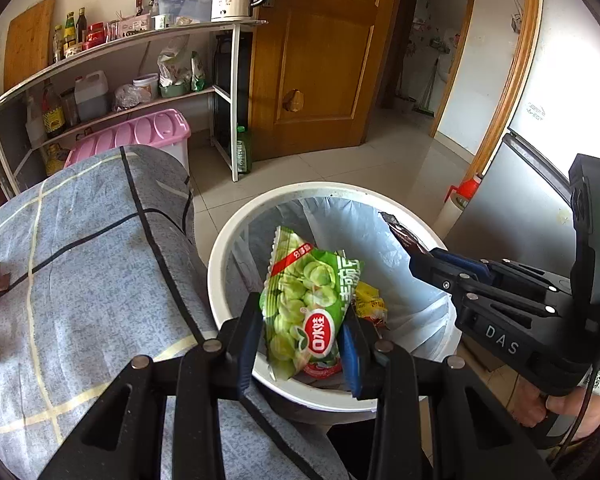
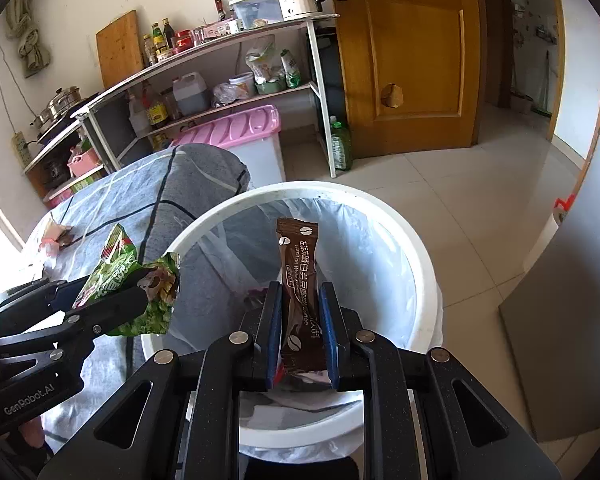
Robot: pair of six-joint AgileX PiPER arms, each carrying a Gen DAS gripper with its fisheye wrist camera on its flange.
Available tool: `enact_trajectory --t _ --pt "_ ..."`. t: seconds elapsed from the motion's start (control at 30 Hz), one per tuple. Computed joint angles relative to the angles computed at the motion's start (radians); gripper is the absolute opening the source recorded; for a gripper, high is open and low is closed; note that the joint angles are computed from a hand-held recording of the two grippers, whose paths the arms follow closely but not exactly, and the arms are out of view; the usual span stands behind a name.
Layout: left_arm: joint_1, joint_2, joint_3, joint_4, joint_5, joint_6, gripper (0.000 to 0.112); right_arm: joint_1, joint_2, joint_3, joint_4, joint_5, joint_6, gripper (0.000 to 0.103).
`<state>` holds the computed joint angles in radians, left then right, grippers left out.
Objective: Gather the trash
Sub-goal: 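Open both grippers to drop the green bag and brown packet into the bin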
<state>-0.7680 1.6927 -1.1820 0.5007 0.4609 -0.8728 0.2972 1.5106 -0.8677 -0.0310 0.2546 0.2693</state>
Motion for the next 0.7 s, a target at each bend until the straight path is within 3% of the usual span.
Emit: enact_trajectory --t 0.27,0.4,0.5,0.7 --pt "-0.003 0.068 -0.064 -0.047 0.017 0.038 0.037 -0.049 0.042 -0.009 0.062 0.006 -0.073 0.020" --pt "0.002 0.089 -0.084 -0.063 0.027 0.040 0.052 -0.063 0.057 -0.019 0.095 0.011 -0.100 0.020" --pt "0.013 0.090 -0.081 -0.089 0.024 0.057 0.054 -0.065 0.061 -0.022 0.075 0.015 -0.082 0.020" --pt "0.020 0.074 -0.059 -0.082 0.013 0.049 0.059 -0.062 0.065 -0.025 0.095 0.015 -0.086 0.031"
